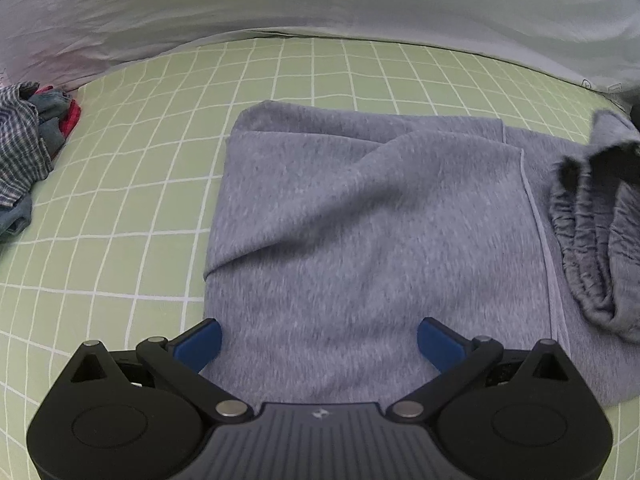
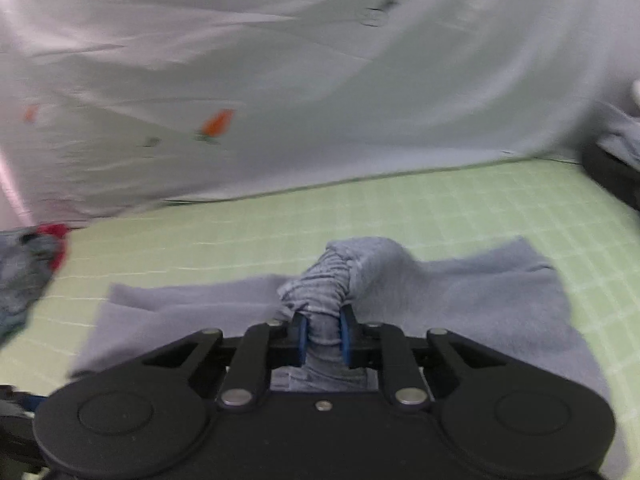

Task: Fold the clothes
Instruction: 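Release the waistband with the right gripper and press the folded pants flat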

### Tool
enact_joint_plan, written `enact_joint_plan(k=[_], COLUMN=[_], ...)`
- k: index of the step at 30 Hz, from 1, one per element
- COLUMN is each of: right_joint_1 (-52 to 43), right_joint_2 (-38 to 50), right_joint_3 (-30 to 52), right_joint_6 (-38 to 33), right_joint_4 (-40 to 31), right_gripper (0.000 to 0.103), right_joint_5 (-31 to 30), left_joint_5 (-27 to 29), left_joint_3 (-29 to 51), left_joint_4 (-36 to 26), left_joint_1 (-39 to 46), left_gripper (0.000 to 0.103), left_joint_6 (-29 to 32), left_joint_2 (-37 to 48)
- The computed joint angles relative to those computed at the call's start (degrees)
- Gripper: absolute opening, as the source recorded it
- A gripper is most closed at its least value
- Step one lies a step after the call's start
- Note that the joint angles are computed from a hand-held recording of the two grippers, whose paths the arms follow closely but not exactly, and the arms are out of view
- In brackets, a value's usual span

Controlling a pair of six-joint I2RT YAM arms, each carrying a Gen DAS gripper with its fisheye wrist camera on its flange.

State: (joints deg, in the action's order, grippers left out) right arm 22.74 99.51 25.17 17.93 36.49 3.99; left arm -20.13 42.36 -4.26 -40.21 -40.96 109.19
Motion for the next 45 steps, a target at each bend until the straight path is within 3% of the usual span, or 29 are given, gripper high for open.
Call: enact_joint_plan(k=[4, 6, 7, 10, 13, 14, 16, 21, 24, 28, 30, 33, 41, 45], right_joint_1=[1.74, 2.63, 3.17, 3.28, 2.84, 2.65, 1.27, -2.82, 1.71, 4.19, 4.13, 1.36, -7.64, -9.65], right_joint_2=[7.02, 9.34, 8.72, 3.02, -2.80, -4.78, -4.53, 1.04, 3.53, 1.55, -0.89, -4.73, -4.19, -1.44], right_joint_3=[4.66, 6.05, 5.45, 1.24, -3.44, -4.90, -5.42, -4.83, -5.69, -5.24, -7.41, -10.41, -11.08, -11.31], right_joint_6=[-1.41, -2.44, -2.59, -2.22, -2.66, -2.90, -3.98, -1.28, -1.33, -6.02, -8.31, -7.04, -1.29, -0.72], right_joint_4=[-2.37, -3.93, -3.84, -2.31, -1.16, -0.88, -2.71, -6.22, -3.57, -5.19, -2.99, 0.05, -2.03, -1.54], right_gripper=[0.021, 0.032, 0.044, 0.063, 0.084, 0.086, 0.087, 0.091, 0.093, 0.094, 0.102, 0.103, 0.103, 0.103], right_joint_5=[-3.62, -4.31, -4.00, -4.50, 2.96, 5.41, 11.50, 8.82, 11.83, 13.05, 14.40, 14.72, 14.45, 14.57], left_joint_5=[-0.23, -0.39, -0.47, -0.59, -0.68, -0.80, -1.03, -1.20, -1.15, 1.05, -0.67, -2.41, 6.61, 5.48], left_joint_3=[-0.25, -0.50, -0.63, -0.77, -0.78, -0.87, -1.04, -1.32, -1.51, -1.99, -5.38, -10.05, -18.46, -17.76], left_joint_4=[0.47, 0.95, 1.18, 1.57, 1.75, 1.95, 2.36, 2.79, 2.95, 1.58, 2.75, 3.95, 9.52, 10.67], left_joint_1=[-0.13, -0.19, -0.21, -0.29, -0.39, -0.45, -0.56, -0.64, -0.62, 0.93, 1.33, 2.44, 8.58, 6.52], left_gripper=[0.103, 0.103, 0.103, 0.103, 0.103, 0.103, 0.103, 0.103, 0.103, 0.103, 0.103, 0.103, 0.103, 0.103], left_joint_6=[-0.31, -0.34, -0.35, -0.49, -0.65, -0.75, -0.94, -1.15, -0.99, 1.60, 0.21, -1.55, -6.43, -6.09], left_joint_2=[0.00, -0.01, -0.01, 0.09, 0.22, 0.26, 0.33, 0.30, 0.16, -1.82, -5.89, -11.83, -14.32, -12.74])
